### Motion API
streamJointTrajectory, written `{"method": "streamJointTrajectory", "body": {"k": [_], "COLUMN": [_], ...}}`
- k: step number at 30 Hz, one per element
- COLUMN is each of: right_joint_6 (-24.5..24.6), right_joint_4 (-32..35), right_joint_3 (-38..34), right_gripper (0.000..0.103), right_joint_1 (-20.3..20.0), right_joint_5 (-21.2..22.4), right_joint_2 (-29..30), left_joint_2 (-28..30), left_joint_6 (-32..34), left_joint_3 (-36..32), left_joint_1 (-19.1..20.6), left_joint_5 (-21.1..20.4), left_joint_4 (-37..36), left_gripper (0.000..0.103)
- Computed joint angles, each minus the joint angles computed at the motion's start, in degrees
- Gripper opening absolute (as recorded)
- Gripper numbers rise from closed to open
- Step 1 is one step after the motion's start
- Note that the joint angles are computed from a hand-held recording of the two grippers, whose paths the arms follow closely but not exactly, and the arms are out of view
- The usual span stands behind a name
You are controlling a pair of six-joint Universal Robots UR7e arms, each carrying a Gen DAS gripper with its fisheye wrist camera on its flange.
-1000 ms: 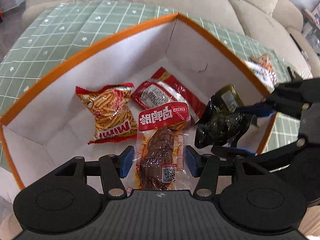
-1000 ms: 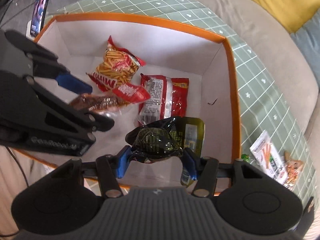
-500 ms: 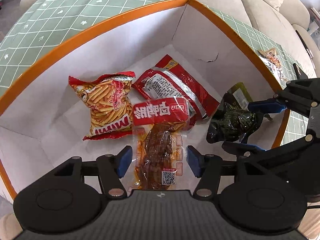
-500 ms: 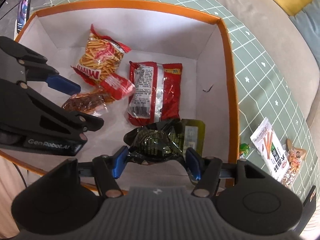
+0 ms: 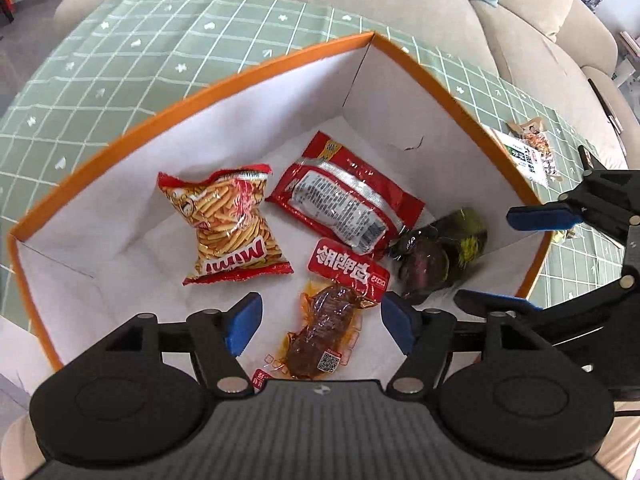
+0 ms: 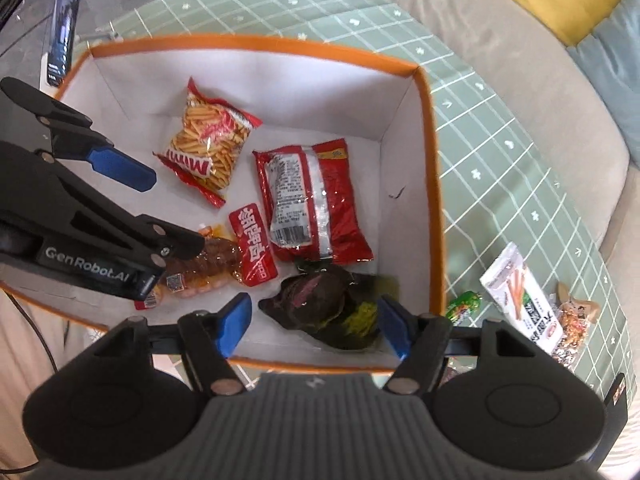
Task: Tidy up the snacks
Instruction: 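Withdraw both tools from the box toward the remaining snacks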
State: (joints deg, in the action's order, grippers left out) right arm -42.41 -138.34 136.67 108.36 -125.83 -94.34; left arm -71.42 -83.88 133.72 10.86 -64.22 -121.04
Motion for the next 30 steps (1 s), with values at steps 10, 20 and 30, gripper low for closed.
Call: {"method": "streamJointTrajectory", "body": {"k": [10, 20, 30], "right_joint_6": [-1.3, -2.3, -11.8], "right_joint_4": [-2.9, -12.1, -13.3], "right_joint_3": [2.0, 8.7, 15.3], "right_gripper": [0.068, 0.068, 0.068], "right_joint_1": [-3.2, -15.2, -34.4], "right_joint_5": [6.9, 17.6, 29.4], "right_joint_2": [-12.4, -27.9, -46.5], "left_joint_2": [2.3, 8.6, 15.3], "left_joint_6": [-0.8, 6.4, 16.9], "left_joint_3": [-4.0, -7.6, -10.0], "left_joint_1": [-4.2, -7.9, -9.1], "left_joint_5": [4.2, 9.2, 8.7], "left_joint_4": [5.1, -1.4, -11.6], "left_gripper": [0.081, 0.081, 0.081]}}
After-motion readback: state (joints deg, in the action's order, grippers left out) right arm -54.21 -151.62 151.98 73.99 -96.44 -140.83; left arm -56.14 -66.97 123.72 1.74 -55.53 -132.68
